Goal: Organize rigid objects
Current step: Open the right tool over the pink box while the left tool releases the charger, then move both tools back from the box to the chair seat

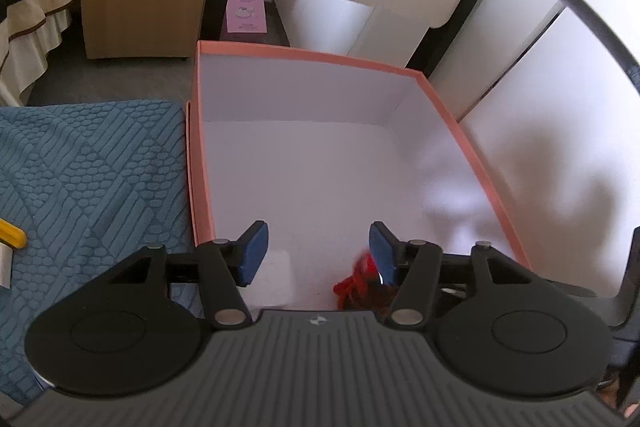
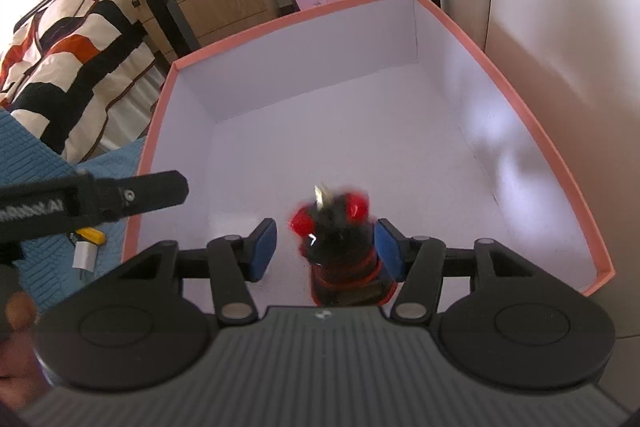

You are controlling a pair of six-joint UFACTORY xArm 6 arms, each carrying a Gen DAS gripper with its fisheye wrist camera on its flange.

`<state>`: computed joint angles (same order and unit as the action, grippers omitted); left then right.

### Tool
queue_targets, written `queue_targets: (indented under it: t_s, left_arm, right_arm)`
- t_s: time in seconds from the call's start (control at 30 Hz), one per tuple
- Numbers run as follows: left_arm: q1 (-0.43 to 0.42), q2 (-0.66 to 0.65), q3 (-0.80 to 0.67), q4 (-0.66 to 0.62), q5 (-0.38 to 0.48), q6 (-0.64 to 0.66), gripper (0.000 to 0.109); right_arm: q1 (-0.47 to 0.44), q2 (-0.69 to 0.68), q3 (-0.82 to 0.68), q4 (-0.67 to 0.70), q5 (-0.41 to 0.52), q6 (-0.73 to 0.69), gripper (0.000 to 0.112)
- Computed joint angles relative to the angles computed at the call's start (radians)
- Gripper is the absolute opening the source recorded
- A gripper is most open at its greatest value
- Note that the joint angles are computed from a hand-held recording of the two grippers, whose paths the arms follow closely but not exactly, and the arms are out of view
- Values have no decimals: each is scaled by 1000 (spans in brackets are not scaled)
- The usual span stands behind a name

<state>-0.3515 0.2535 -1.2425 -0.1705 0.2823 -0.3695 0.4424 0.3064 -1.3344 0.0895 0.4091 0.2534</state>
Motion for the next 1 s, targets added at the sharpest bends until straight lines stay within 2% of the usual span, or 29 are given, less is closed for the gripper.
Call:
queue_targets:
  t_s: [0.1,0.2,0.3,0.43,0.53,0.77,1.0]
  left_arm:
    - [3,-35,31,30,-30,-25,62]
    - [9,-77,63,101,-47,-79,63]
    - [22,-136,118,244,-81,-195,63]
    - [47,-224,192,434,-116,-359,62]
    - [64,-297,240,541,-130,-450,63]
    - [108,-471,359,614,-153,-516,63]
    - [146,-631,488,730,-141,-621,63]
  right_arm:
    - [-1,0,1,-11,-4,26,61]
    - [3,-21,28,-29,-50,41,61]
    - [14,-45,55,-59,-108,55,61]
    - [40,-86,91,-29,-200,24,61]
    - [56,-109,92,-127,-235,81,61]
    - [100,-150,95,-164,-271,91,61]
    - [151,-169,109,-159,-296,75,61]
